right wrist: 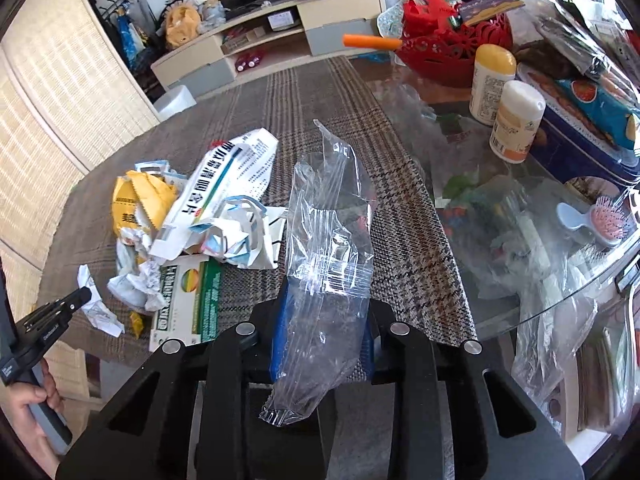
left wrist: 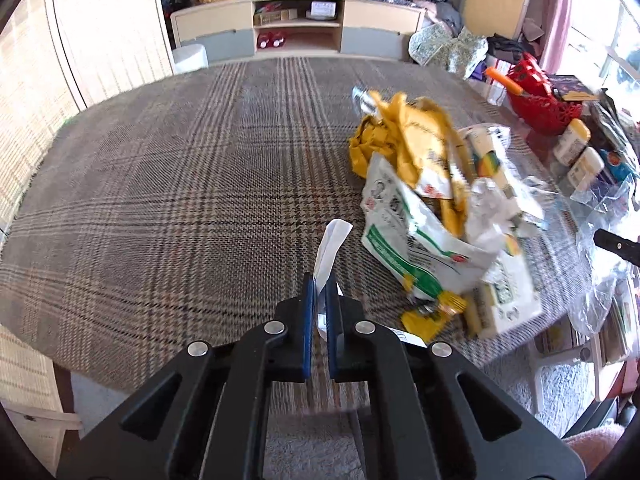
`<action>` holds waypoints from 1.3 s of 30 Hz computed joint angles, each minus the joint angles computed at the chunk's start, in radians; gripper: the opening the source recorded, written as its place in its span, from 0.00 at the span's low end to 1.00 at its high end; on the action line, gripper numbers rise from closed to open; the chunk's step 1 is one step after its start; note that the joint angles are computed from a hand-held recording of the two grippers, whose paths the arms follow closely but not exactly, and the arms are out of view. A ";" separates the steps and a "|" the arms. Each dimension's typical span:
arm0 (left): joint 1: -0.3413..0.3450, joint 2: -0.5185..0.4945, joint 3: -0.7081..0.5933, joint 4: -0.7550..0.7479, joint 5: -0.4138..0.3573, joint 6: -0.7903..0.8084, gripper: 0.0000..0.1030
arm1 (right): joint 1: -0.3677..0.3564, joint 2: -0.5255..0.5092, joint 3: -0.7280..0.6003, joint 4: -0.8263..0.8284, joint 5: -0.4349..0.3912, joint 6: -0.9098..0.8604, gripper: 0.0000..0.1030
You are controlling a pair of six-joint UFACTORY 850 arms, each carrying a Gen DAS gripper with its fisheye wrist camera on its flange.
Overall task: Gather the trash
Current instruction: 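Carry the plastic bag and paper scrap down to the bin and release both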
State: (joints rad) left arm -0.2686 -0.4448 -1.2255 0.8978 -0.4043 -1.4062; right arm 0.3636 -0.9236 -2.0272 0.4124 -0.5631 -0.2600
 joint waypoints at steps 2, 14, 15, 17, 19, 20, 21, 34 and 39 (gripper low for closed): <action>-0.031 0.061 0.060 0.105 -0.003 -0.131 0.04 | 0.000 0.082 0.117 0.113 0.054 -0.144 0.29; -0.245 0.159 0.230 0.378 -0.005 -0.558 0.04 | 0.032 0.329 0.561 0.468 0.073 -0.622 0.29; -0.255 0.152 0.236 0.384 0.009 -0.573 0.04 | 0.034 0.338 0.585 0.479 0.079 -0.627 0.29; -0.275 0.127 0.238 0.386 0.024 -0.598 0.04 | 0.034 0.346 0.623 0.514 0.078 -0.647 0.29; -0.288 0.102 0.239 0.380 0.029 -0.623 0.04 | 0.038 0.348 0.652 0.529 0.087 -0.653 0.29; -0.293 0.086 0.241 0.372 0.044 -0.639 0.04 | 0.041 0.346 0.665 0.526 0.100 -0.652 0.29; -0.296 0.075 0.244 0.379 0.057 -0.658 0.04 | 0.045 0.344 0.676 0.524 0.107 -0.651 0.29; -0.245 -0.122 0.184 0.223 0.250 -0.525 0.05 | 0.083 0.129 0.536 0.343 0.022 -0.447 0.31; -0.236 -0.143 0.161 0.184 0.259 -0.481 0.16 | 0.085 0.118 0.515 0.340 0.025 -0.423 0.43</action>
